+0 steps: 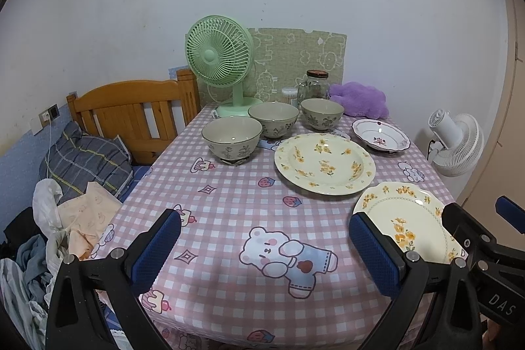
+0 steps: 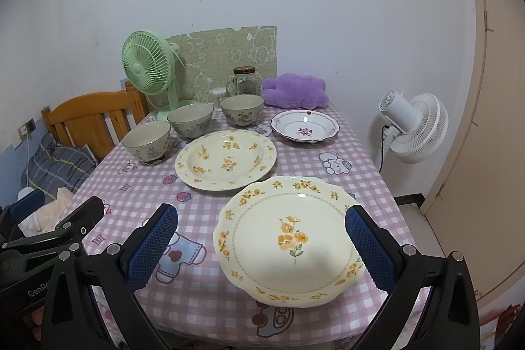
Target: Organize plates and bowls
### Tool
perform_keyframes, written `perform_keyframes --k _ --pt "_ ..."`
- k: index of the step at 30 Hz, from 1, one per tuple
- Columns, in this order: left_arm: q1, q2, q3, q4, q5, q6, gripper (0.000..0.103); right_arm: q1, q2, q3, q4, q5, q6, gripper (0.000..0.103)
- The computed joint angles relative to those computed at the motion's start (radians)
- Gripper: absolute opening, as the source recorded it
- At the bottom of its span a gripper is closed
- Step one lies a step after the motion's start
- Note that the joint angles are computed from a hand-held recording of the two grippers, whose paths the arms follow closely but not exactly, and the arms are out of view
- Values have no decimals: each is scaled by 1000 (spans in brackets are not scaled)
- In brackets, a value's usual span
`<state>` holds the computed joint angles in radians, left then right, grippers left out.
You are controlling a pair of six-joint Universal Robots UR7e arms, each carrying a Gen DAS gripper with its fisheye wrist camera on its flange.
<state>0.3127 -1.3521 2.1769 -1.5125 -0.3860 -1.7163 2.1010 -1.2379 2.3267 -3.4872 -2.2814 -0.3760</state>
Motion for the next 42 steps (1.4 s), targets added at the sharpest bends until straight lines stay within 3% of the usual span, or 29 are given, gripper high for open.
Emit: perform_keyframes --k 17,20,30,35,40,42 --pt "14 1 20 -83 6 83 101 -2 16 -24 -9 -24 9 103" --pt "25 -15 38 -144 -1 134 101 11 33 -34 -22 -48 0 103" --pt "55 -70 74 -304 -2 315 101 47 64 -68 45 -111 80 103" --pt "68 -92 86 -371 9 396 100 59 79 -95 73 -109 105 103" --pt "88 -83 89 -448 -7 482 99 58 90 -105 92 -124 128 103" --pt "102 -66 93 -540 -27 558 96 52 86 -107 115 -130 147 103"
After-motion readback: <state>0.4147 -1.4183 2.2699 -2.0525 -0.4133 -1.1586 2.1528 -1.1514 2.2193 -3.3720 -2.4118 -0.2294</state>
